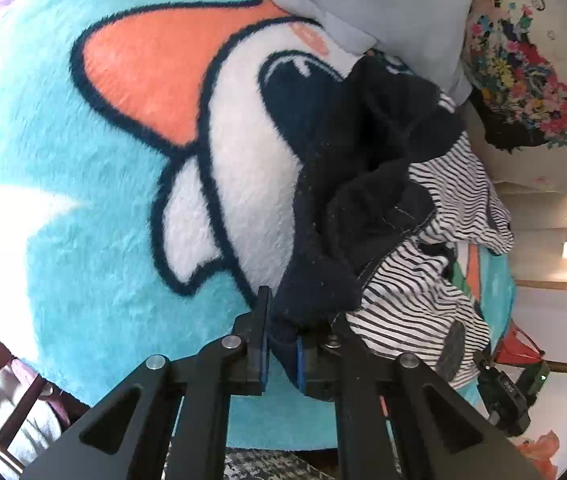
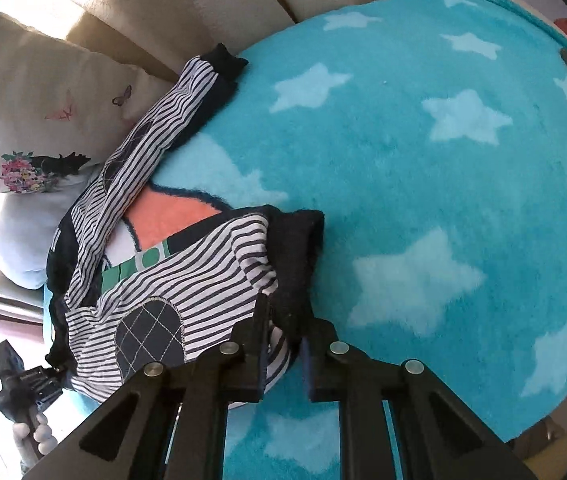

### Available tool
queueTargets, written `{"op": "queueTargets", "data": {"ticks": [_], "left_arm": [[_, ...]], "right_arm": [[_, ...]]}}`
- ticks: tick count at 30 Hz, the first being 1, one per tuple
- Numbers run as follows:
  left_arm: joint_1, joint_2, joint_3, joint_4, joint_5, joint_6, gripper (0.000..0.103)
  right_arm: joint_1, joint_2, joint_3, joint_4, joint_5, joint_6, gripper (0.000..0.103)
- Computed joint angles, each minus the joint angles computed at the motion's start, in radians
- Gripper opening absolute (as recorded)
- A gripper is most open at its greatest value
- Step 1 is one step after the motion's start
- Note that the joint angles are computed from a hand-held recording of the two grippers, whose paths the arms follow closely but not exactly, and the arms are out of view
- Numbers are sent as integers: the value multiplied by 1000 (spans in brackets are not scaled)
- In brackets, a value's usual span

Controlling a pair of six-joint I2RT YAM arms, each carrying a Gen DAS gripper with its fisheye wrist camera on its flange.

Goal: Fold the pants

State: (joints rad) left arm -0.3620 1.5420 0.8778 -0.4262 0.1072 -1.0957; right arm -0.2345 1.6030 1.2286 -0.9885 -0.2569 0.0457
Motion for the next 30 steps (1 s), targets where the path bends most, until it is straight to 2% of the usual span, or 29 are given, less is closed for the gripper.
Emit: {"op": "queueTargets", "data": {"ticks": [4,5,6,7,9,11,13,17,21,25,30], "left_arm": [[37,-99,-72,38,35,19,22],[47,-119,-79,37,38,25,22],[55,-142,-85,27,36,33,23],[64,-168,-93,12,33,41,23],[66,-205,-86,-30,-1,48,24],[69,-222,-78,-60,-26,56,31],[71,-239,-70,-96,-51,61,31],[71,-196,32,-170,-113,137,33],[53,-38,235,-233,-137,276,40],[21,188,501,-289,-164,413,42],[23,462,851,-372,-144,539,42]], "right_arm": [[-98,8,59,-93,-57,-69,23],[-125,1,74,-119,-64,-80,34],[-146,-11,85,-135,-58,-79,51],[-164,-27,90,-137,-47,-74,57],[-186,-46,108,-135,-21,-71,59],[-175,-37,142,-118,27,-68,59],[-149,0,182,-111,25,-71,59],[-43,94,279,-72,30,-64,59],[101,223,432,-41,110,-139,59],[212,407,669,-51,195,-250,64],[243,661,1000,-114,220,-250,70]]}}
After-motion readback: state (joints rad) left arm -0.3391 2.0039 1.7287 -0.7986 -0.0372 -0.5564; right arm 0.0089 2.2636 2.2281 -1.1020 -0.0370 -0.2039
